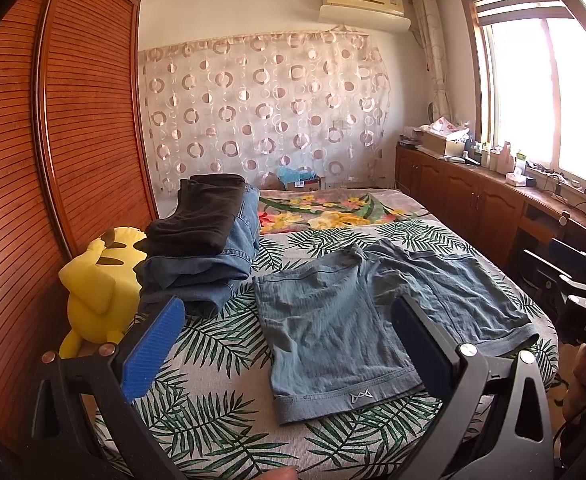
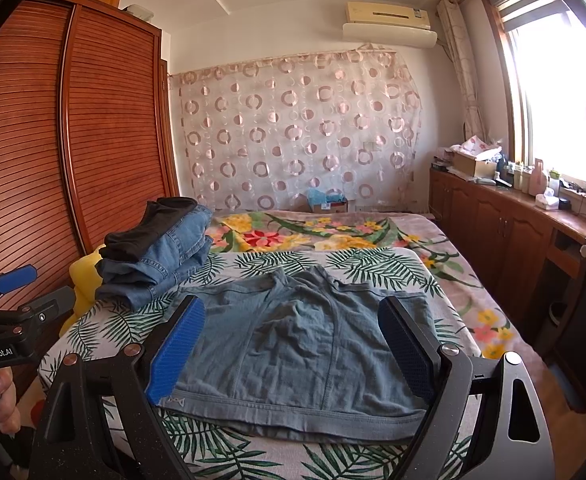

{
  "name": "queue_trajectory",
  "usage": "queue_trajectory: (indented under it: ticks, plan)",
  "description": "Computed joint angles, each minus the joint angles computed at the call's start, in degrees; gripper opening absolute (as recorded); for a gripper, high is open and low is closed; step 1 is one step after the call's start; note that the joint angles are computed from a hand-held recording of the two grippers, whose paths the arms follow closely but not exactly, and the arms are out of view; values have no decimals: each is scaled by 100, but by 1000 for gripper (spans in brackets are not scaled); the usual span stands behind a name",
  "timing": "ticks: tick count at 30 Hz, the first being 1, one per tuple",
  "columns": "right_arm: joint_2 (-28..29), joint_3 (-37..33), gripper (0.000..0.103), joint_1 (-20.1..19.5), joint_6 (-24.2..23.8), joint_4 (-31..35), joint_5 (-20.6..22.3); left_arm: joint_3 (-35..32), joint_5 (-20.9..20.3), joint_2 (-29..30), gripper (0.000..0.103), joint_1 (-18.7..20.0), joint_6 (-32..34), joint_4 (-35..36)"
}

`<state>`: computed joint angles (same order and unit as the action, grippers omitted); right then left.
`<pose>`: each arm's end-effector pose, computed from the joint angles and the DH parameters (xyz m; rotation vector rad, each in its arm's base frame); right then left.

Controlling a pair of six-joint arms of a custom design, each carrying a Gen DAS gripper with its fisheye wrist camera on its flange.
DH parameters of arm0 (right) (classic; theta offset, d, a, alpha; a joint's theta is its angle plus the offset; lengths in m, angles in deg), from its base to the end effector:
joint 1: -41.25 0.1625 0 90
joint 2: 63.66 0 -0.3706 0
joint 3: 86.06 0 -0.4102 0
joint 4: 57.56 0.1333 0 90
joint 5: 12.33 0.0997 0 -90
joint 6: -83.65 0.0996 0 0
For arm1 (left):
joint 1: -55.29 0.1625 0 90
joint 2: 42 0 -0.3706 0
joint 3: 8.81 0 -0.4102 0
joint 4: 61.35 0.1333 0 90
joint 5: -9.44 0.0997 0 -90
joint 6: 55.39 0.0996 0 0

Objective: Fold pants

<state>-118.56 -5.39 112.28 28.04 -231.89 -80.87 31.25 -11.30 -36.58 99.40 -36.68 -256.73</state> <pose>-0.0714 -0.7300 0.3241 1.0155 -2.2402 1.3719 -0.3716 -0.6756 -0.0964 0.3601 1.9241 -1.3138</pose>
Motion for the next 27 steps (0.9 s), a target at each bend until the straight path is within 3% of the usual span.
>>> queue_trajectory:
  ticks: [18,27]
  plan:
    - [8,-5,90,-2,4,-10,-2,2,3,7,103,-5,20,-25]
    - [47,-57,89,12,-23,31,-147,147,-83,-117,103,74,-482,505]
